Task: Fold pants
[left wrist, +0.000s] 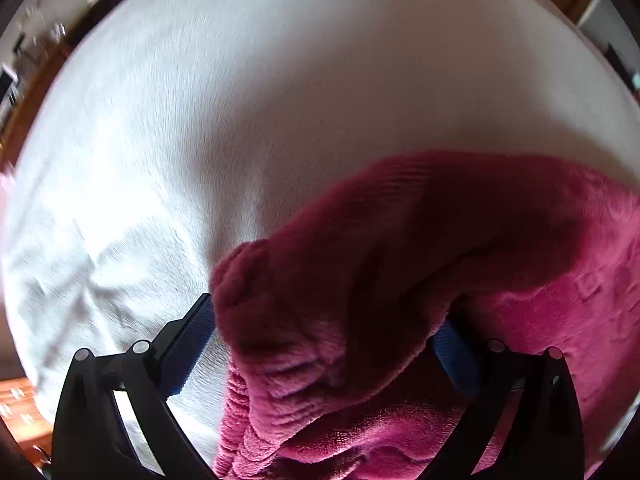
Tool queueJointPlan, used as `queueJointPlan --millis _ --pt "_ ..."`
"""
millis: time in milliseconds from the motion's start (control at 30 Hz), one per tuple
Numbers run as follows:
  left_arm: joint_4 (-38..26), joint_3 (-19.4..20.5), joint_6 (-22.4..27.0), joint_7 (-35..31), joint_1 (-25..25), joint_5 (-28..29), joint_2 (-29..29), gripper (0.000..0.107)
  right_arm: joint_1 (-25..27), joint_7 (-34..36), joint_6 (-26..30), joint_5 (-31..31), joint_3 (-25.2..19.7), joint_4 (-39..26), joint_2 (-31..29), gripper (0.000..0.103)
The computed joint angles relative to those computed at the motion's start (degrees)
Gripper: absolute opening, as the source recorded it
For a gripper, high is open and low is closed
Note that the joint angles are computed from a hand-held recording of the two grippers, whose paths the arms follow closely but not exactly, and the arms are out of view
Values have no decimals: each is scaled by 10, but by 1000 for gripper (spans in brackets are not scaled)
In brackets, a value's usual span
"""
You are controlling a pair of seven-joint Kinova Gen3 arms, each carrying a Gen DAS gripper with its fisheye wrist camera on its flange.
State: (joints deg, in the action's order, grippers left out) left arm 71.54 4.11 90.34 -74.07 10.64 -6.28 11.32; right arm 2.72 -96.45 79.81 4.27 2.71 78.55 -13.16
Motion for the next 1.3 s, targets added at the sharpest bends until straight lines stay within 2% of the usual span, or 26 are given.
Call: queueJointPlan --millis 67,200,267,500,600,833,967,1033,1133,1300 --pt "-4 -1 1 -19 -8 5 3 98 -15 -5 -26 19 -12 16 -38 100" --pt "4 0 -20 -36 -4 -14 -13 98 -14 15 16 12 -21 -15 -34 100" --pt "12 1 -31 -42 -7 -5 -29 98 -9 12 37 21 -21 -26 -29 100" --pt "27 -12 -56 -77 -48 36 -97 98 13 8 70 22 12 -18 -45 100" --pt "42 -8 -74 -101 -55 24 -113 98 17 16 79 19 17 -9 -55 100" --pt "22 -12 -113 -165 -67 2 -59 98 18 35 103 11 25 5 -75 100" --pt "5 -18 -106 -187 -76 14 -21 96 24 45 114 12 35 6 -80 100" --pt "-5 -19 -101 -204 -86 35 -7 83 29 48 116 9 45 6 -80 100" --pt "-10 -17 -94 -222 -88 51 -7 55 37 46 117 3 60 5 -76 100" --pt "-26 -18 -73 -272 -105 83 -7 25 45 52 114 -5 72 4 -69 100"
